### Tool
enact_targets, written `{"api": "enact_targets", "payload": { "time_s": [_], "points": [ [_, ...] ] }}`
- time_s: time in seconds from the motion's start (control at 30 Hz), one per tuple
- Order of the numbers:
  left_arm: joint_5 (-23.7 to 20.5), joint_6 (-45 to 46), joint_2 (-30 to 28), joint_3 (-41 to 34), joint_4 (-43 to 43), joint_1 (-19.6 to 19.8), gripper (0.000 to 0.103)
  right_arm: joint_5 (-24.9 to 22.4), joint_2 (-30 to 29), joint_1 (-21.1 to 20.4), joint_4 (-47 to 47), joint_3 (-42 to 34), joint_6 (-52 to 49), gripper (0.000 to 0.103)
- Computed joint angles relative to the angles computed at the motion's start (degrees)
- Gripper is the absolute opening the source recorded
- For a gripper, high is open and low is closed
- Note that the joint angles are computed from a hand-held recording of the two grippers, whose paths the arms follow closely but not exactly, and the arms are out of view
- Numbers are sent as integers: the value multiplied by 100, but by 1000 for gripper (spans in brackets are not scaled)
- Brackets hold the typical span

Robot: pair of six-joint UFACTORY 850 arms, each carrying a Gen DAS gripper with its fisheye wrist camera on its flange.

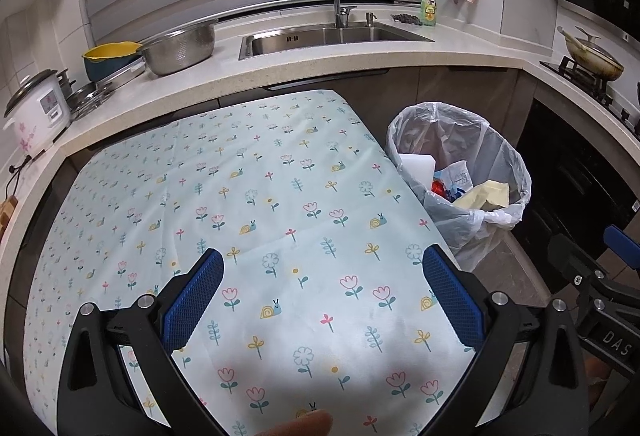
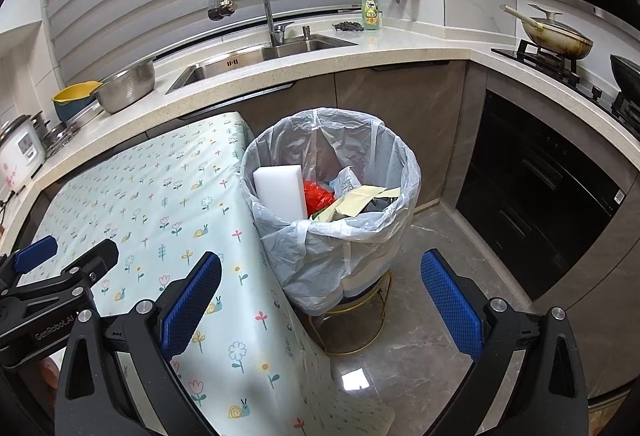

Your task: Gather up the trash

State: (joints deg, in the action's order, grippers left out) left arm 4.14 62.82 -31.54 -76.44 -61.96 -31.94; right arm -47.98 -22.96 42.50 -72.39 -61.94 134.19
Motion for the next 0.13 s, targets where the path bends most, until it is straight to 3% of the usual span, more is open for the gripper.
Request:
{"api": "enact_targets", "payload": {
  "time_s": [0.13],
  "points": [
    [-58,-196,-4,-10,193,17,95,-3,4,-9,-7,6,18,97]
  ]
}}
